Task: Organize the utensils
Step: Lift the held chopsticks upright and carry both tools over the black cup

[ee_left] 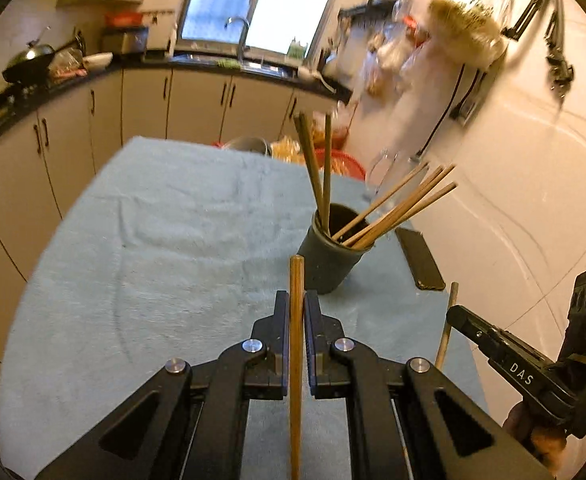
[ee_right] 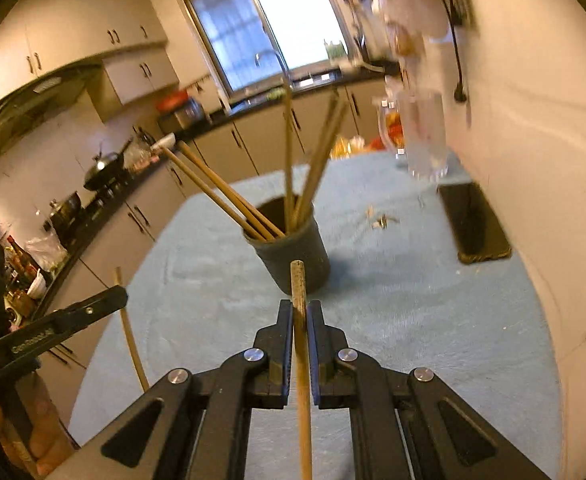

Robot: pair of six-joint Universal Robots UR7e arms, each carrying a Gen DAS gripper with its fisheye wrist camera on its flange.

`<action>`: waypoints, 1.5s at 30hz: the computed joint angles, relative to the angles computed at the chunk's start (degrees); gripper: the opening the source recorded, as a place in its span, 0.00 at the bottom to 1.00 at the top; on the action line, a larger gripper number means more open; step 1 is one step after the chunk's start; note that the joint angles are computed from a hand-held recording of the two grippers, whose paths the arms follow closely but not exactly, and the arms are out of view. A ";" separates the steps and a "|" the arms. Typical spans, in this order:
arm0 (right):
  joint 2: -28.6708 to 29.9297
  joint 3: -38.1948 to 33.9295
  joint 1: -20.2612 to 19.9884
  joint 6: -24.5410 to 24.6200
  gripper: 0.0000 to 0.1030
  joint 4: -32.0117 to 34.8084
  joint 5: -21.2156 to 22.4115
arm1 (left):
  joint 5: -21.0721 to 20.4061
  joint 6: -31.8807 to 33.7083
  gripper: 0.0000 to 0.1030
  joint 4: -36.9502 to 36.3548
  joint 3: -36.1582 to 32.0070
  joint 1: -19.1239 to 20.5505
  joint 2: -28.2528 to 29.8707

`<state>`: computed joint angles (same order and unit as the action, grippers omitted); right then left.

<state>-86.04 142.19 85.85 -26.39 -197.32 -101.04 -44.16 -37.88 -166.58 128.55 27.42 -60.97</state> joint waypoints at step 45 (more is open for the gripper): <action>-8.63 4.82 6.92 -1.24 0.07 -6.56 1.73 | 3.53 -0.67 0.07 -4.10 3.06 -5.12 -2.35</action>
<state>-94.67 147.00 92.77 -27.63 -203.88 -99.30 -40.62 -38.55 -170.67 131.60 22.29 -63.32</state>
